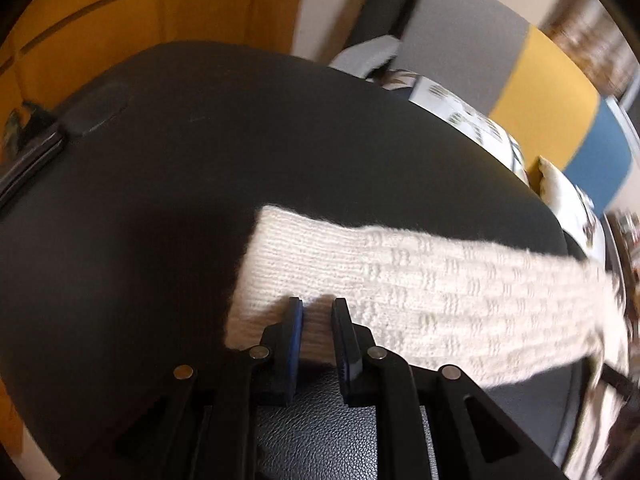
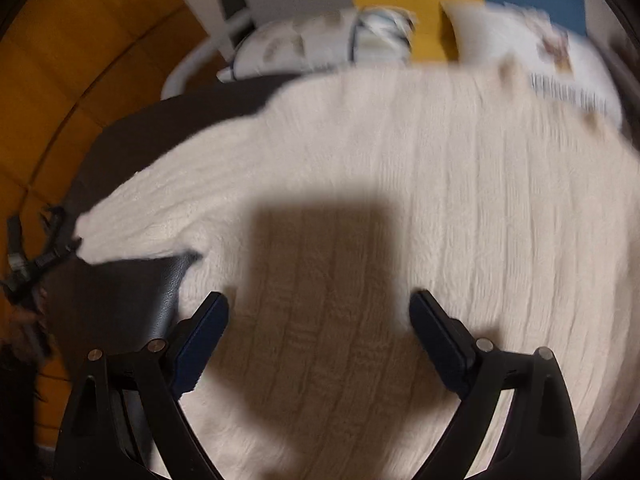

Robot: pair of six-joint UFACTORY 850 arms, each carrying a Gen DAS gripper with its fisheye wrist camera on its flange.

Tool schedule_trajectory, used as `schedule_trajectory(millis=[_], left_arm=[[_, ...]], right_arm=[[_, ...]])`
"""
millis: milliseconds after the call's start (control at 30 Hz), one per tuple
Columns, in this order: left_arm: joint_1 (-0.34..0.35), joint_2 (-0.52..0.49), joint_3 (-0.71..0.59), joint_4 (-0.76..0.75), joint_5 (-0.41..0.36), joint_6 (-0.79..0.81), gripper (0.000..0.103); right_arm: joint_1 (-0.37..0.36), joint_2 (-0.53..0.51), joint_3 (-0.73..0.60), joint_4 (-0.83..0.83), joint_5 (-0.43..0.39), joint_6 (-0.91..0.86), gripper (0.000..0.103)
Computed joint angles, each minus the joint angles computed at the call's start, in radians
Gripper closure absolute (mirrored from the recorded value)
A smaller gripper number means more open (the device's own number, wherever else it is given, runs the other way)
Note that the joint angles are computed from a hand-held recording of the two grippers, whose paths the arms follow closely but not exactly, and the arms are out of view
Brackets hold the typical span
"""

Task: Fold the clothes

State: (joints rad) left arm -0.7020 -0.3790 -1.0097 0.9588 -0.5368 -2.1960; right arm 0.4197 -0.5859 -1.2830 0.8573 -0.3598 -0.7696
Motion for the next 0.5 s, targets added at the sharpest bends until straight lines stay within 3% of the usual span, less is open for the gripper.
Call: schedule_trajectory(millis=[100, 200, 267, 367, 500], left_arm=[[-0.024, 0.006, -0.033, 0.083, -0.031, -0.044, 0.089], [-0.049, -0.002, -0.073, 0.289, -0.013, -0.154, 0.089], [-0.063, -0.054, -0.161, 0.349, -0.018, -0.091, 0.089], [-0.069, -0.155, -0.304, 0.283, -0.023, 0.114, 0.089], [-0.055, -0.258, -0.436, 0.115, -0.016, 0.354, 0.089]], right_arm=[[0.007, -0.001, -0.019, -0.102, -0.035, 0.039, 0.006], [-0.025, 0.014, -0.030, 0.013, -0.078, -0.068, 0.006], [-0.053, 0.020, -0.046, 0.118, -0.097, -0.165, 0.006], [-0.084, 0.003, -0.101, 0.207, -0.125, -0.254, 0.006], [-0.110, -0.088, -0.236, 0.309, -0.268, -0.331, 0.006]])
